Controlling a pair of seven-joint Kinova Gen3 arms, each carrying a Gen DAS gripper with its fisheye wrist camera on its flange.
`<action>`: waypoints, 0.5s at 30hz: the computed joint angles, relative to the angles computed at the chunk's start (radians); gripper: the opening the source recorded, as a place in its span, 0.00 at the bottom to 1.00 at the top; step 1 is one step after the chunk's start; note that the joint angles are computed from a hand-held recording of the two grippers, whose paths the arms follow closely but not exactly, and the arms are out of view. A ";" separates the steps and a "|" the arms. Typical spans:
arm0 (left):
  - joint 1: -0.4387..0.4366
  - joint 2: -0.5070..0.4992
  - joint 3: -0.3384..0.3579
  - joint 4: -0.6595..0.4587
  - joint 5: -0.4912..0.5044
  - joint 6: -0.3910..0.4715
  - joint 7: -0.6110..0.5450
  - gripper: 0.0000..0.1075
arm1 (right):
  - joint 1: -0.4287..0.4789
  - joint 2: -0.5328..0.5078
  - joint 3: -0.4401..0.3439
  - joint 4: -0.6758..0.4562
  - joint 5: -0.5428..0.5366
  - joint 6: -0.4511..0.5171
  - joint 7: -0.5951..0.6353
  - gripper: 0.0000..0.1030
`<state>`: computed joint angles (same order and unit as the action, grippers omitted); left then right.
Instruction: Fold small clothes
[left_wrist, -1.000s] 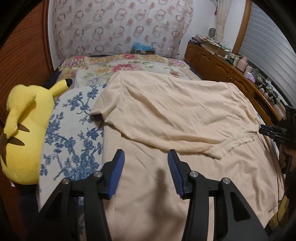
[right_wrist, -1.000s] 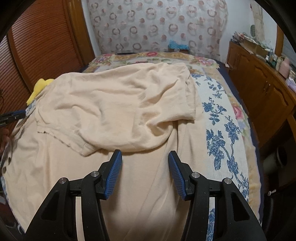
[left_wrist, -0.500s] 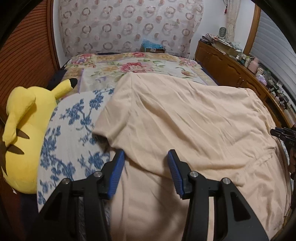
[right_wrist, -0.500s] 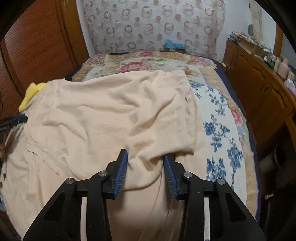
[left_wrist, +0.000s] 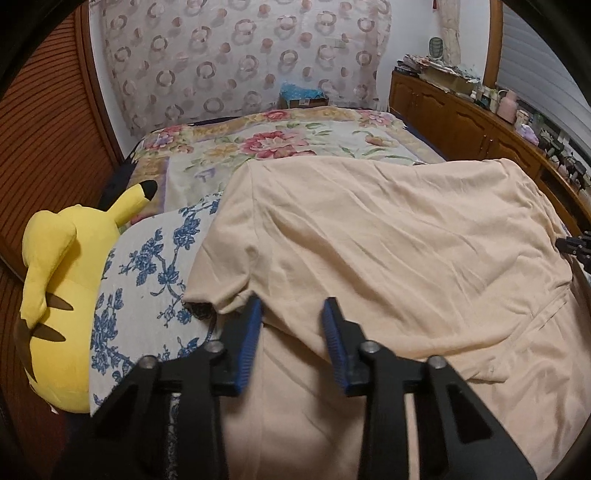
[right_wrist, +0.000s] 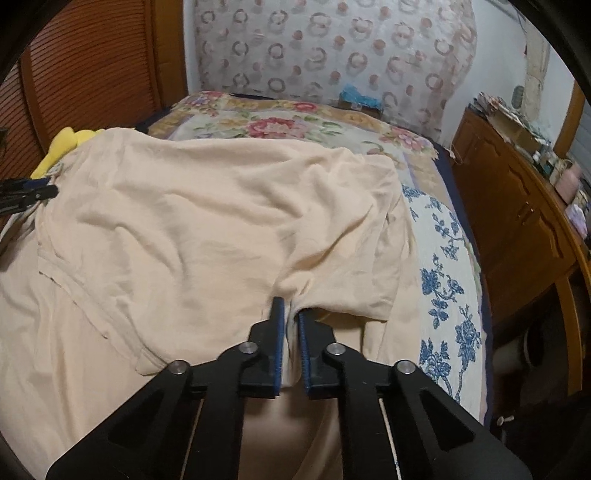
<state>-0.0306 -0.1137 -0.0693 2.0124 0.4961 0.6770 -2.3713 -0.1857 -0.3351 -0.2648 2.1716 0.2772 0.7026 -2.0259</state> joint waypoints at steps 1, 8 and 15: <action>0.000 0.000 0.003 0.000 -0.007 -0.004 0.007 0.14 | 0.001 -0.006 -0.005 0.003 0.005 -0.005 -0.003 0.01; 0.007 -0.054 -0.049 0.019 0.076 0.015 -0.092 0.00 | 0.021 -0.104 -0.031 0.017 0.006 -0.051 -0.004 0.00; 0.000 -0.129 -0.143 0.007 0.183 0.108 -0.213 0.00 | 0.030 -0.200 -0.031 -0.017 -0.050 -0.032 0.059 0.00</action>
<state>-0.0302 -0.2430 -0.2125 2.0193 0.6792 0.7848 -2.5845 -0.1555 -0.5354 -0.2956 2.1543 0.2273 0.6706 -1.9671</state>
